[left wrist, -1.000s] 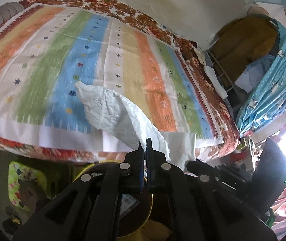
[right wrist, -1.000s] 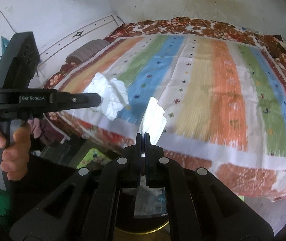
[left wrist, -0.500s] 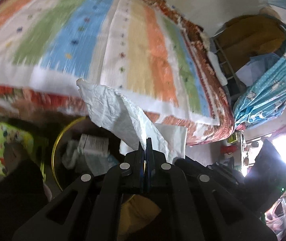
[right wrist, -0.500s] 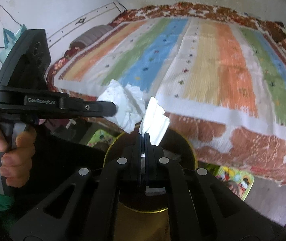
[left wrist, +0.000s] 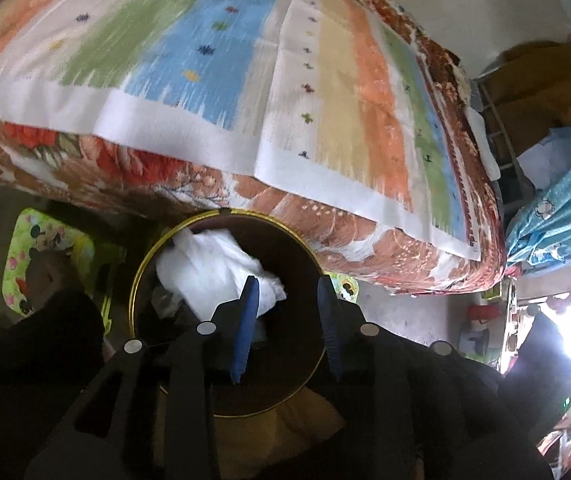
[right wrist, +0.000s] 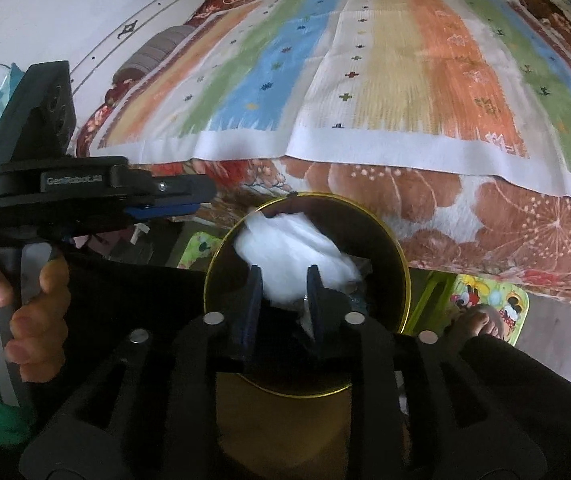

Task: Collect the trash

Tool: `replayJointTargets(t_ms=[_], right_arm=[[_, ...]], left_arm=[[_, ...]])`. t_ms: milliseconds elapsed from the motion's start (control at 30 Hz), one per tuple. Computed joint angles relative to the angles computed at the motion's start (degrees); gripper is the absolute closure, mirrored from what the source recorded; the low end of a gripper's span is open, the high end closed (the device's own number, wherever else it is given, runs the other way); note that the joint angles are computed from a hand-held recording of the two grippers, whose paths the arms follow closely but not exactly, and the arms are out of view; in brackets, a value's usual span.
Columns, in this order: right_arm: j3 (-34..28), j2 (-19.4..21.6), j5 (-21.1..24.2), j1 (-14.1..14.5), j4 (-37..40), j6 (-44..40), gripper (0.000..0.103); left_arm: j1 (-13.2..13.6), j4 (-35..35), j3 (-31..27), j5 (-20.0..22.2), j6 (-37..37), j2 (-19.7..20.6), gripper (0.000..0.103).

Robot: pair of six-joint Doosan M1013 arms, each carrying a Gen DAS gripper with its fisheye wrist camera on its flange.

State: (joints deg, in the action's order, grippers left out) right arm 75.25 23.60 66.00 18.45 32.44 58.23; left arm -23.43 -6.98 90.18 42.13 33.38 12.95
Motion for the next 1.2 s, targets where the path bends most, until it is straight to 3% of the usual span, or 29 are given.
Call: replayJointTargets(t_ms=[100, 233, 333, 433, 533, 667, 1200], right_arm=[[1.2, -1.1, -1.8, -0.4, 0.7, -1.2, 0.075], [4.0, -3.6, -5.8, -1.3, 1.7, -3.5, 0.063], [7.8, -6.8, -10.2, -2.5, 3.9, -7.0, 0.044], [11.0, -9.3, -12.6, -3.9, 7.0, -10.2, 0.025], [13.5, -11.1, -13.7, -4.8, 10.1, -13.3, 0.011], [16.9, -13.6, -16.7, -4.9, 12.3, -18.5, 0.009], [17.8, -13.8, -15.9, -4.7, 15.4, -22.2, 0.009]], left_arm=[[-0.8, 4.0, 0.2, 0.2, -1.2, -1.0, 0.072], [-2.9, 10.2, 1.6, 0.0, -2.3, -3.2, 0.065], [-5.1, 15.9, 3.2, -0.2, -3.8, -5.1, 0.047], [-9.2, 27.8, 4.1, 3.4, -8.0, -6.7, 0.027], [-11.8, 33.2, 5.7, 3.5, -10.9, -7.8, 0.008], [-14.3, 40.0, 6.7, 5.5, -14.6, -8.3, 0.006], [-14.6, 40.2, 7.3, 4.3, -17.1, -8.4, 0.006]])
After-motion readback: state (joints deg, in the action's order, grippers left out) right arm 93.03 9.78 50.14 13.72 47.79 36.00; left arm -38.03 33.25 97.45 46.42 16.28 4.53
